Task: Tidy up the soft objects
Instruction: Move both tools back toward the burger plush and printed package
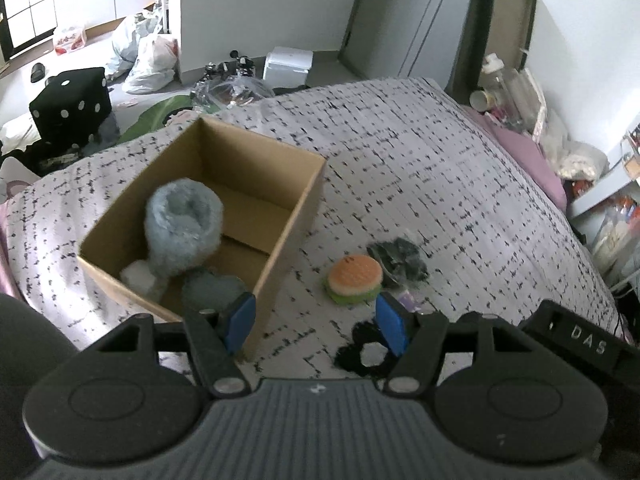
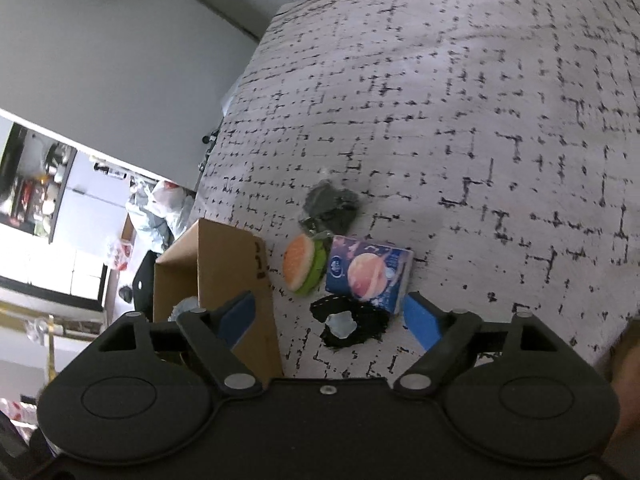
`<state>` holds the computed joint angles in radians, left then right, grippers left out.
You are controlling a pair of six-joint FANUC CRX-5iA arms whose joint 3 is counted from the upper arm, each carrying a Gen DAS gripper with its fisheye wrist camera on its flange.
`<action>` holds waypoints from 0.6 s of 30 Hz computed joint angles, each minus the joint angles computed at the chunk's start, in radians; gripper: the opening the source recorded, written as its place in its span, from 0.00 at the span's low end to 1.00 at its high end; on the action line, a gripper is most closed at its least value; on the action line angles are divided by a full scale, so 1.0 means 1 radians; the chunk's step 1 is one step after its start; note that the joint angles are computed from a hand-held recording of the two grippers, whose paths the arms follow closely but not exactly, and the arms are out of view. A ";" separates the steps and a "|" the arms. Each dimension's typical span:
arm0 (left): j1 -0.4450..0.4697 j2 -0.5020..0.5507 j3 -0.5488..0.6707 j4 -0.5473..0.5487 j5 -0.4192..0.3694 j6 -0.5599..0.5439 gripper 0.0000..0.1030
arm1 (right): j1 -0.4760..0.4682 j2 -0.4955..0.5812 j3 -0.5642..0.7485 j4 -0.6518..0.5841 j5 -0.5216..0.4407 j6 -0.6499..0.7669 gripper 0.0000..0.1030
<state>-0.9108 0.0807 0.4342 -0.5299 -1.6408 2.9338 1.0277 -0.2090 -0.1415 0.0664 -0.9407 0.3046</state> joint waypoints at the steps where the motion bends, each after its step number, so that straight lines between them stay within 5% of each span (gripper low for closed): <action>1: 0.000 0.008 0.004 0.005 0.003 0.000 0.63 | -0.003 -0.005 -0.007 0.000 0.003 -0.011 0.81; 18: 0.032 0.094 -0.013 0.105 0.072 -0.007 0.63 | -0.066 -0.004 -0.032 -0.085 0.015 -0.050 0.83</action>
